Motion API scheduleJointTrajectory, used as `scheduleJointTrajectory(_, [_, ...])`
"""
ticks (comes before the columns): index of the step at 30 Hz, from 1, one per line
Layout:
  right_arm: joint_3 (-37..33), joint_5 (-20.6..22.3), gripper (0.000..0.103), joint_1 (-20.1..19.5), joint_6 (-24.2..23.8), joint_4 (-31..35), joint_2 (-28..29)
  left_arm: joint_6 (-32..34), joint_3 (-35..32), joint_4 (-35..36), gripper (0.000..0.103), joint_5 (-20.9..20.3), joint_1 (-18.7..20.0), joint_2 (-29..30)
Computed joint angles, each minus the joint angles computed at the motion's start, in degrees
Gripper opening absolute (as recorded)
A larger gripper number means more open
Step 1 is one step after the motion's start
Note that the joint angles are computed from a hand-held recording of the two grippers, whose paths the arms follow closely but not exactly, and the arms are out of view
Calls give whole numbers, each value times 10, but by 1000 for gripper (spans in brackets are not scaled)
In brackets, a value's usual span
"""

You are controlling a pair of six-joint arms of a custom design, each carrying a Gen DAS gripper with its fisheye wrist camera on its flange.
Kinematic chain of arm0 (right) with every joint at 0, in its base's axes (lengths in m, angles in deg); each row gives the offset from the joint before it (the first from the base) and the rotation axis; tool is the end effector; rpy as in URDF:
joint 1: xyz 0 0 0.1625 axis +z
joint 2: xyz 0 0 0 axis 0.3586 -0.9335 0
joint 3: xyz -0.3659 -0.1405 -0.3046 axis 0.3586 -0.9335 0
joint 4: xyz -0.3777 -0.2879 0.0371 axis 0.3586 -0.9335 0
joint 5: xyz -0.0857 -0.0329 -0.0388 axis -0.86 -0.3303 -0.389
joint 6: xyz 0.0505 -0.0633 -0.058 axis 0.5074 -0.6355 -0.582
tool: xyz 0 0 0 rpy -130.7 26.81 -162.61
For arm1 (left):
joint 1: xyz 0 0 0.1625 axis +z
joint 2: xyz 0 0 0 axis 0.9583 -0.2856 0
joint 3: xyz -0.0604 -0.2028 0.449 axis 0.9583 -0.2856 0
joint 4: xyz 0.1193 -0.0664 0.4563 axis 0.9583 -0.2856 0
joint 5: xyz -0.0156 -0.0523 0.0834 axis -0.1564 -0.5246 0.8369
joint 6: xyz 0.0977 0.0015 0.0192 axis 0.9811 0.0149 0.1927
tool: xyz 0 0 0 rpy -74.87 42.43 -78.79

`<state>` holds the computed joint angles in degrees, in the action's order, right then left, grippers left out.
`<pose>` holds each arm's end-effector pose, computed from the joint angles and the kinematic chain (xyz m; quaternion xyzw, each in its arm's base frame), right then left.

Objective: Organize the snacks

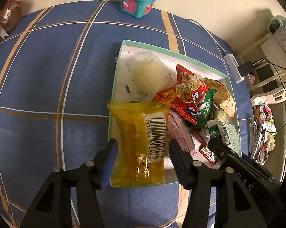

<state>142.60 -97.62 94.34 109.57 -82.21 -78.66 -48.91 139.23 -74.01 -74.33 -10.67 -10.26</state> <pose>0.3559 -0.6095 0.0177 0.0214 -0.9169 0.1343 0.3753 -0.0887 -0.5918 0.2550 -0.0852 0.9464 -0.1784 0.2555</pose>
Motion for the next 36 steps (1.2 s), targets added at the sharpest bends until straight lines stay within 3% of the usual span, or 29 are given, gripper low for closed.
scheduleJointTrajectory(12, [2,1,76,6,-17,-18,-1,-5,7,-1,67,-2,-3,-31])
scheduleJointTrajectory(17, [6,3,80,10,-28,-33,-3,-22,11,8,73,22,-5,-44])
scheduleJointTrajectory(21, [10,2,93,15,-44,-49,-2,-46,18,27,87,63,-8,-56])
scheduleJointTrajectory(24, [15,-6,103,20,-58,-60,0,-73,25,53,91,108,-13,-65])
scheduleJointTrajectory(28, [27,-14,103,26,-70,-81,-2,-108,39,93,103,164,-24,-81])
scheduleJointTrajectory(36, [57,-16,103,42,-97,-129,-11,-196,55,203,103,203,-52,-116])
